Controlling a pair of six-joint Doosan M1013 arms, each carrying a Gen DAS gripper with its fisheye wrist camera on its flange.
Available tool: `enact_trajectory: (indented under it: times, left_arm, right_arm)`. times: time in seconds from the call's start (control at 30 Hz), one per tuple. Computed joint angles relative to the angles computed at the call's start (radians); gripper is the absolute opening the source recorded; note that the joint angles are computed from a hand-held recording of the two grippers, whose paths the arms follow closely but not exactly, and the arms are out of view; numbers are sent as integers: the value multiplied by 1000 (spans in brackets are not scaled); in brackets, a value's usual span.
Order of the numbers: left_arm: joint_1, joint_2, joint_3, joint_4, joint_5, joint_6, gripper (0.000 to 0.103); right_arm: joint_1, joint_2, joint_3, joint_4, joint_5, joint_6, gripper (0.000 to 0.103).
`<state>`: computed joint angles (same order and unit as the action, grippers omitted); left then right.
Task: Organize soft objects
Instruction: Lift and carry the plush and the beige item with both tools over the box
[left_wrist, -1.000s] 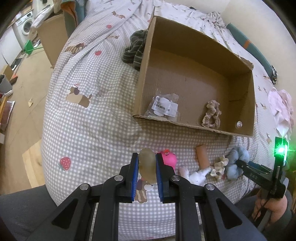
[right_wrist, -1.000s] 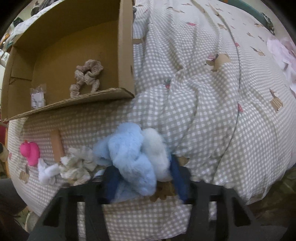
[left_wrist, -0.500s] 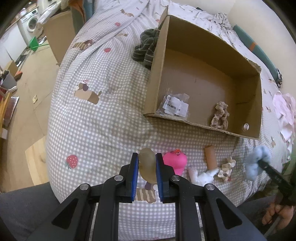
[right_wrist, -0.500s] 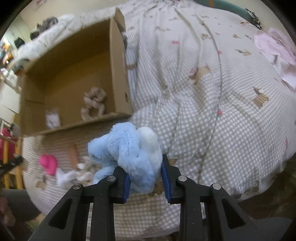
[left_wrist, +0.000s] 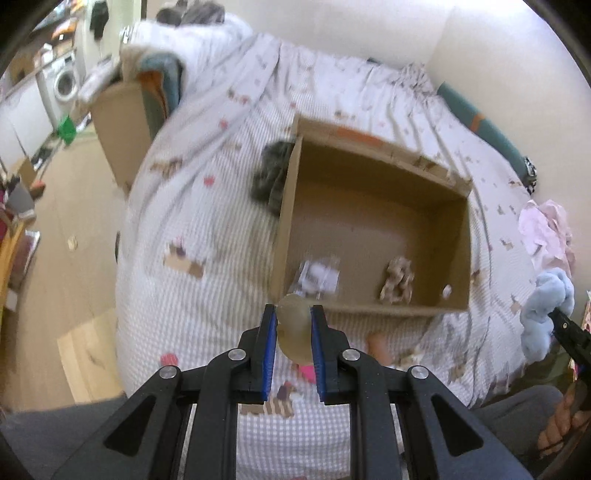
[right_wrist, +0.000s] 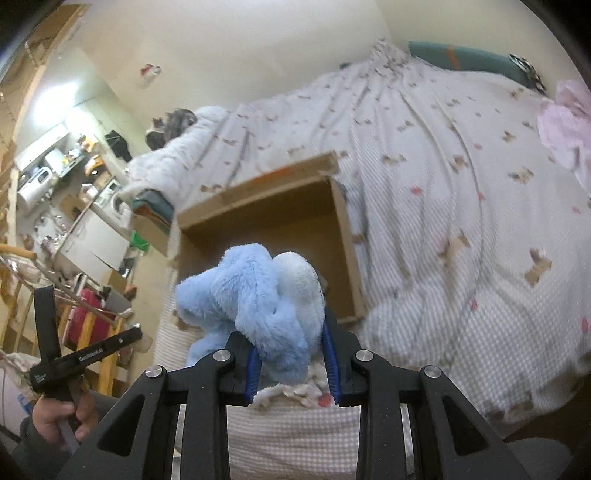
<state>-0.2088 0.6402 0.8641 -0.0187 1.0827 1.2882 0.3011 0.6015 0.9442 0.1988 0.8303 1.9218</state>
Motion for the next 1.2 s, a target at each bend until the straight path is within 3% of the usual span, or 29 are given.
enact_trajectory:
  times: [0.2,0.57,0.8,0.9,0.97,1.2]
  left_arm:
    - [-4,28,-76,19,0,27,16]
    - [-15,175,-325,27,123,87,16]
    - [-27,250,-439,40,149,108,16]
    - [-37,245,-383,105,46,116,16]
    - [-43,246,-348,148,5,122,16]
    - [-41,287,-378,98,71,144,17]
  right_arm:
    - [14,38,-81,-8,7,-10,31]
    - [10,173,-276,7,91,-6,31]
    - [6,244,-352,-2,124,24,31]
    - [2,242,-310,21,68,28,31]
    - [4,269,-350,-17,121,60,31]
    - [13,327,-441,-54,246,34,31]
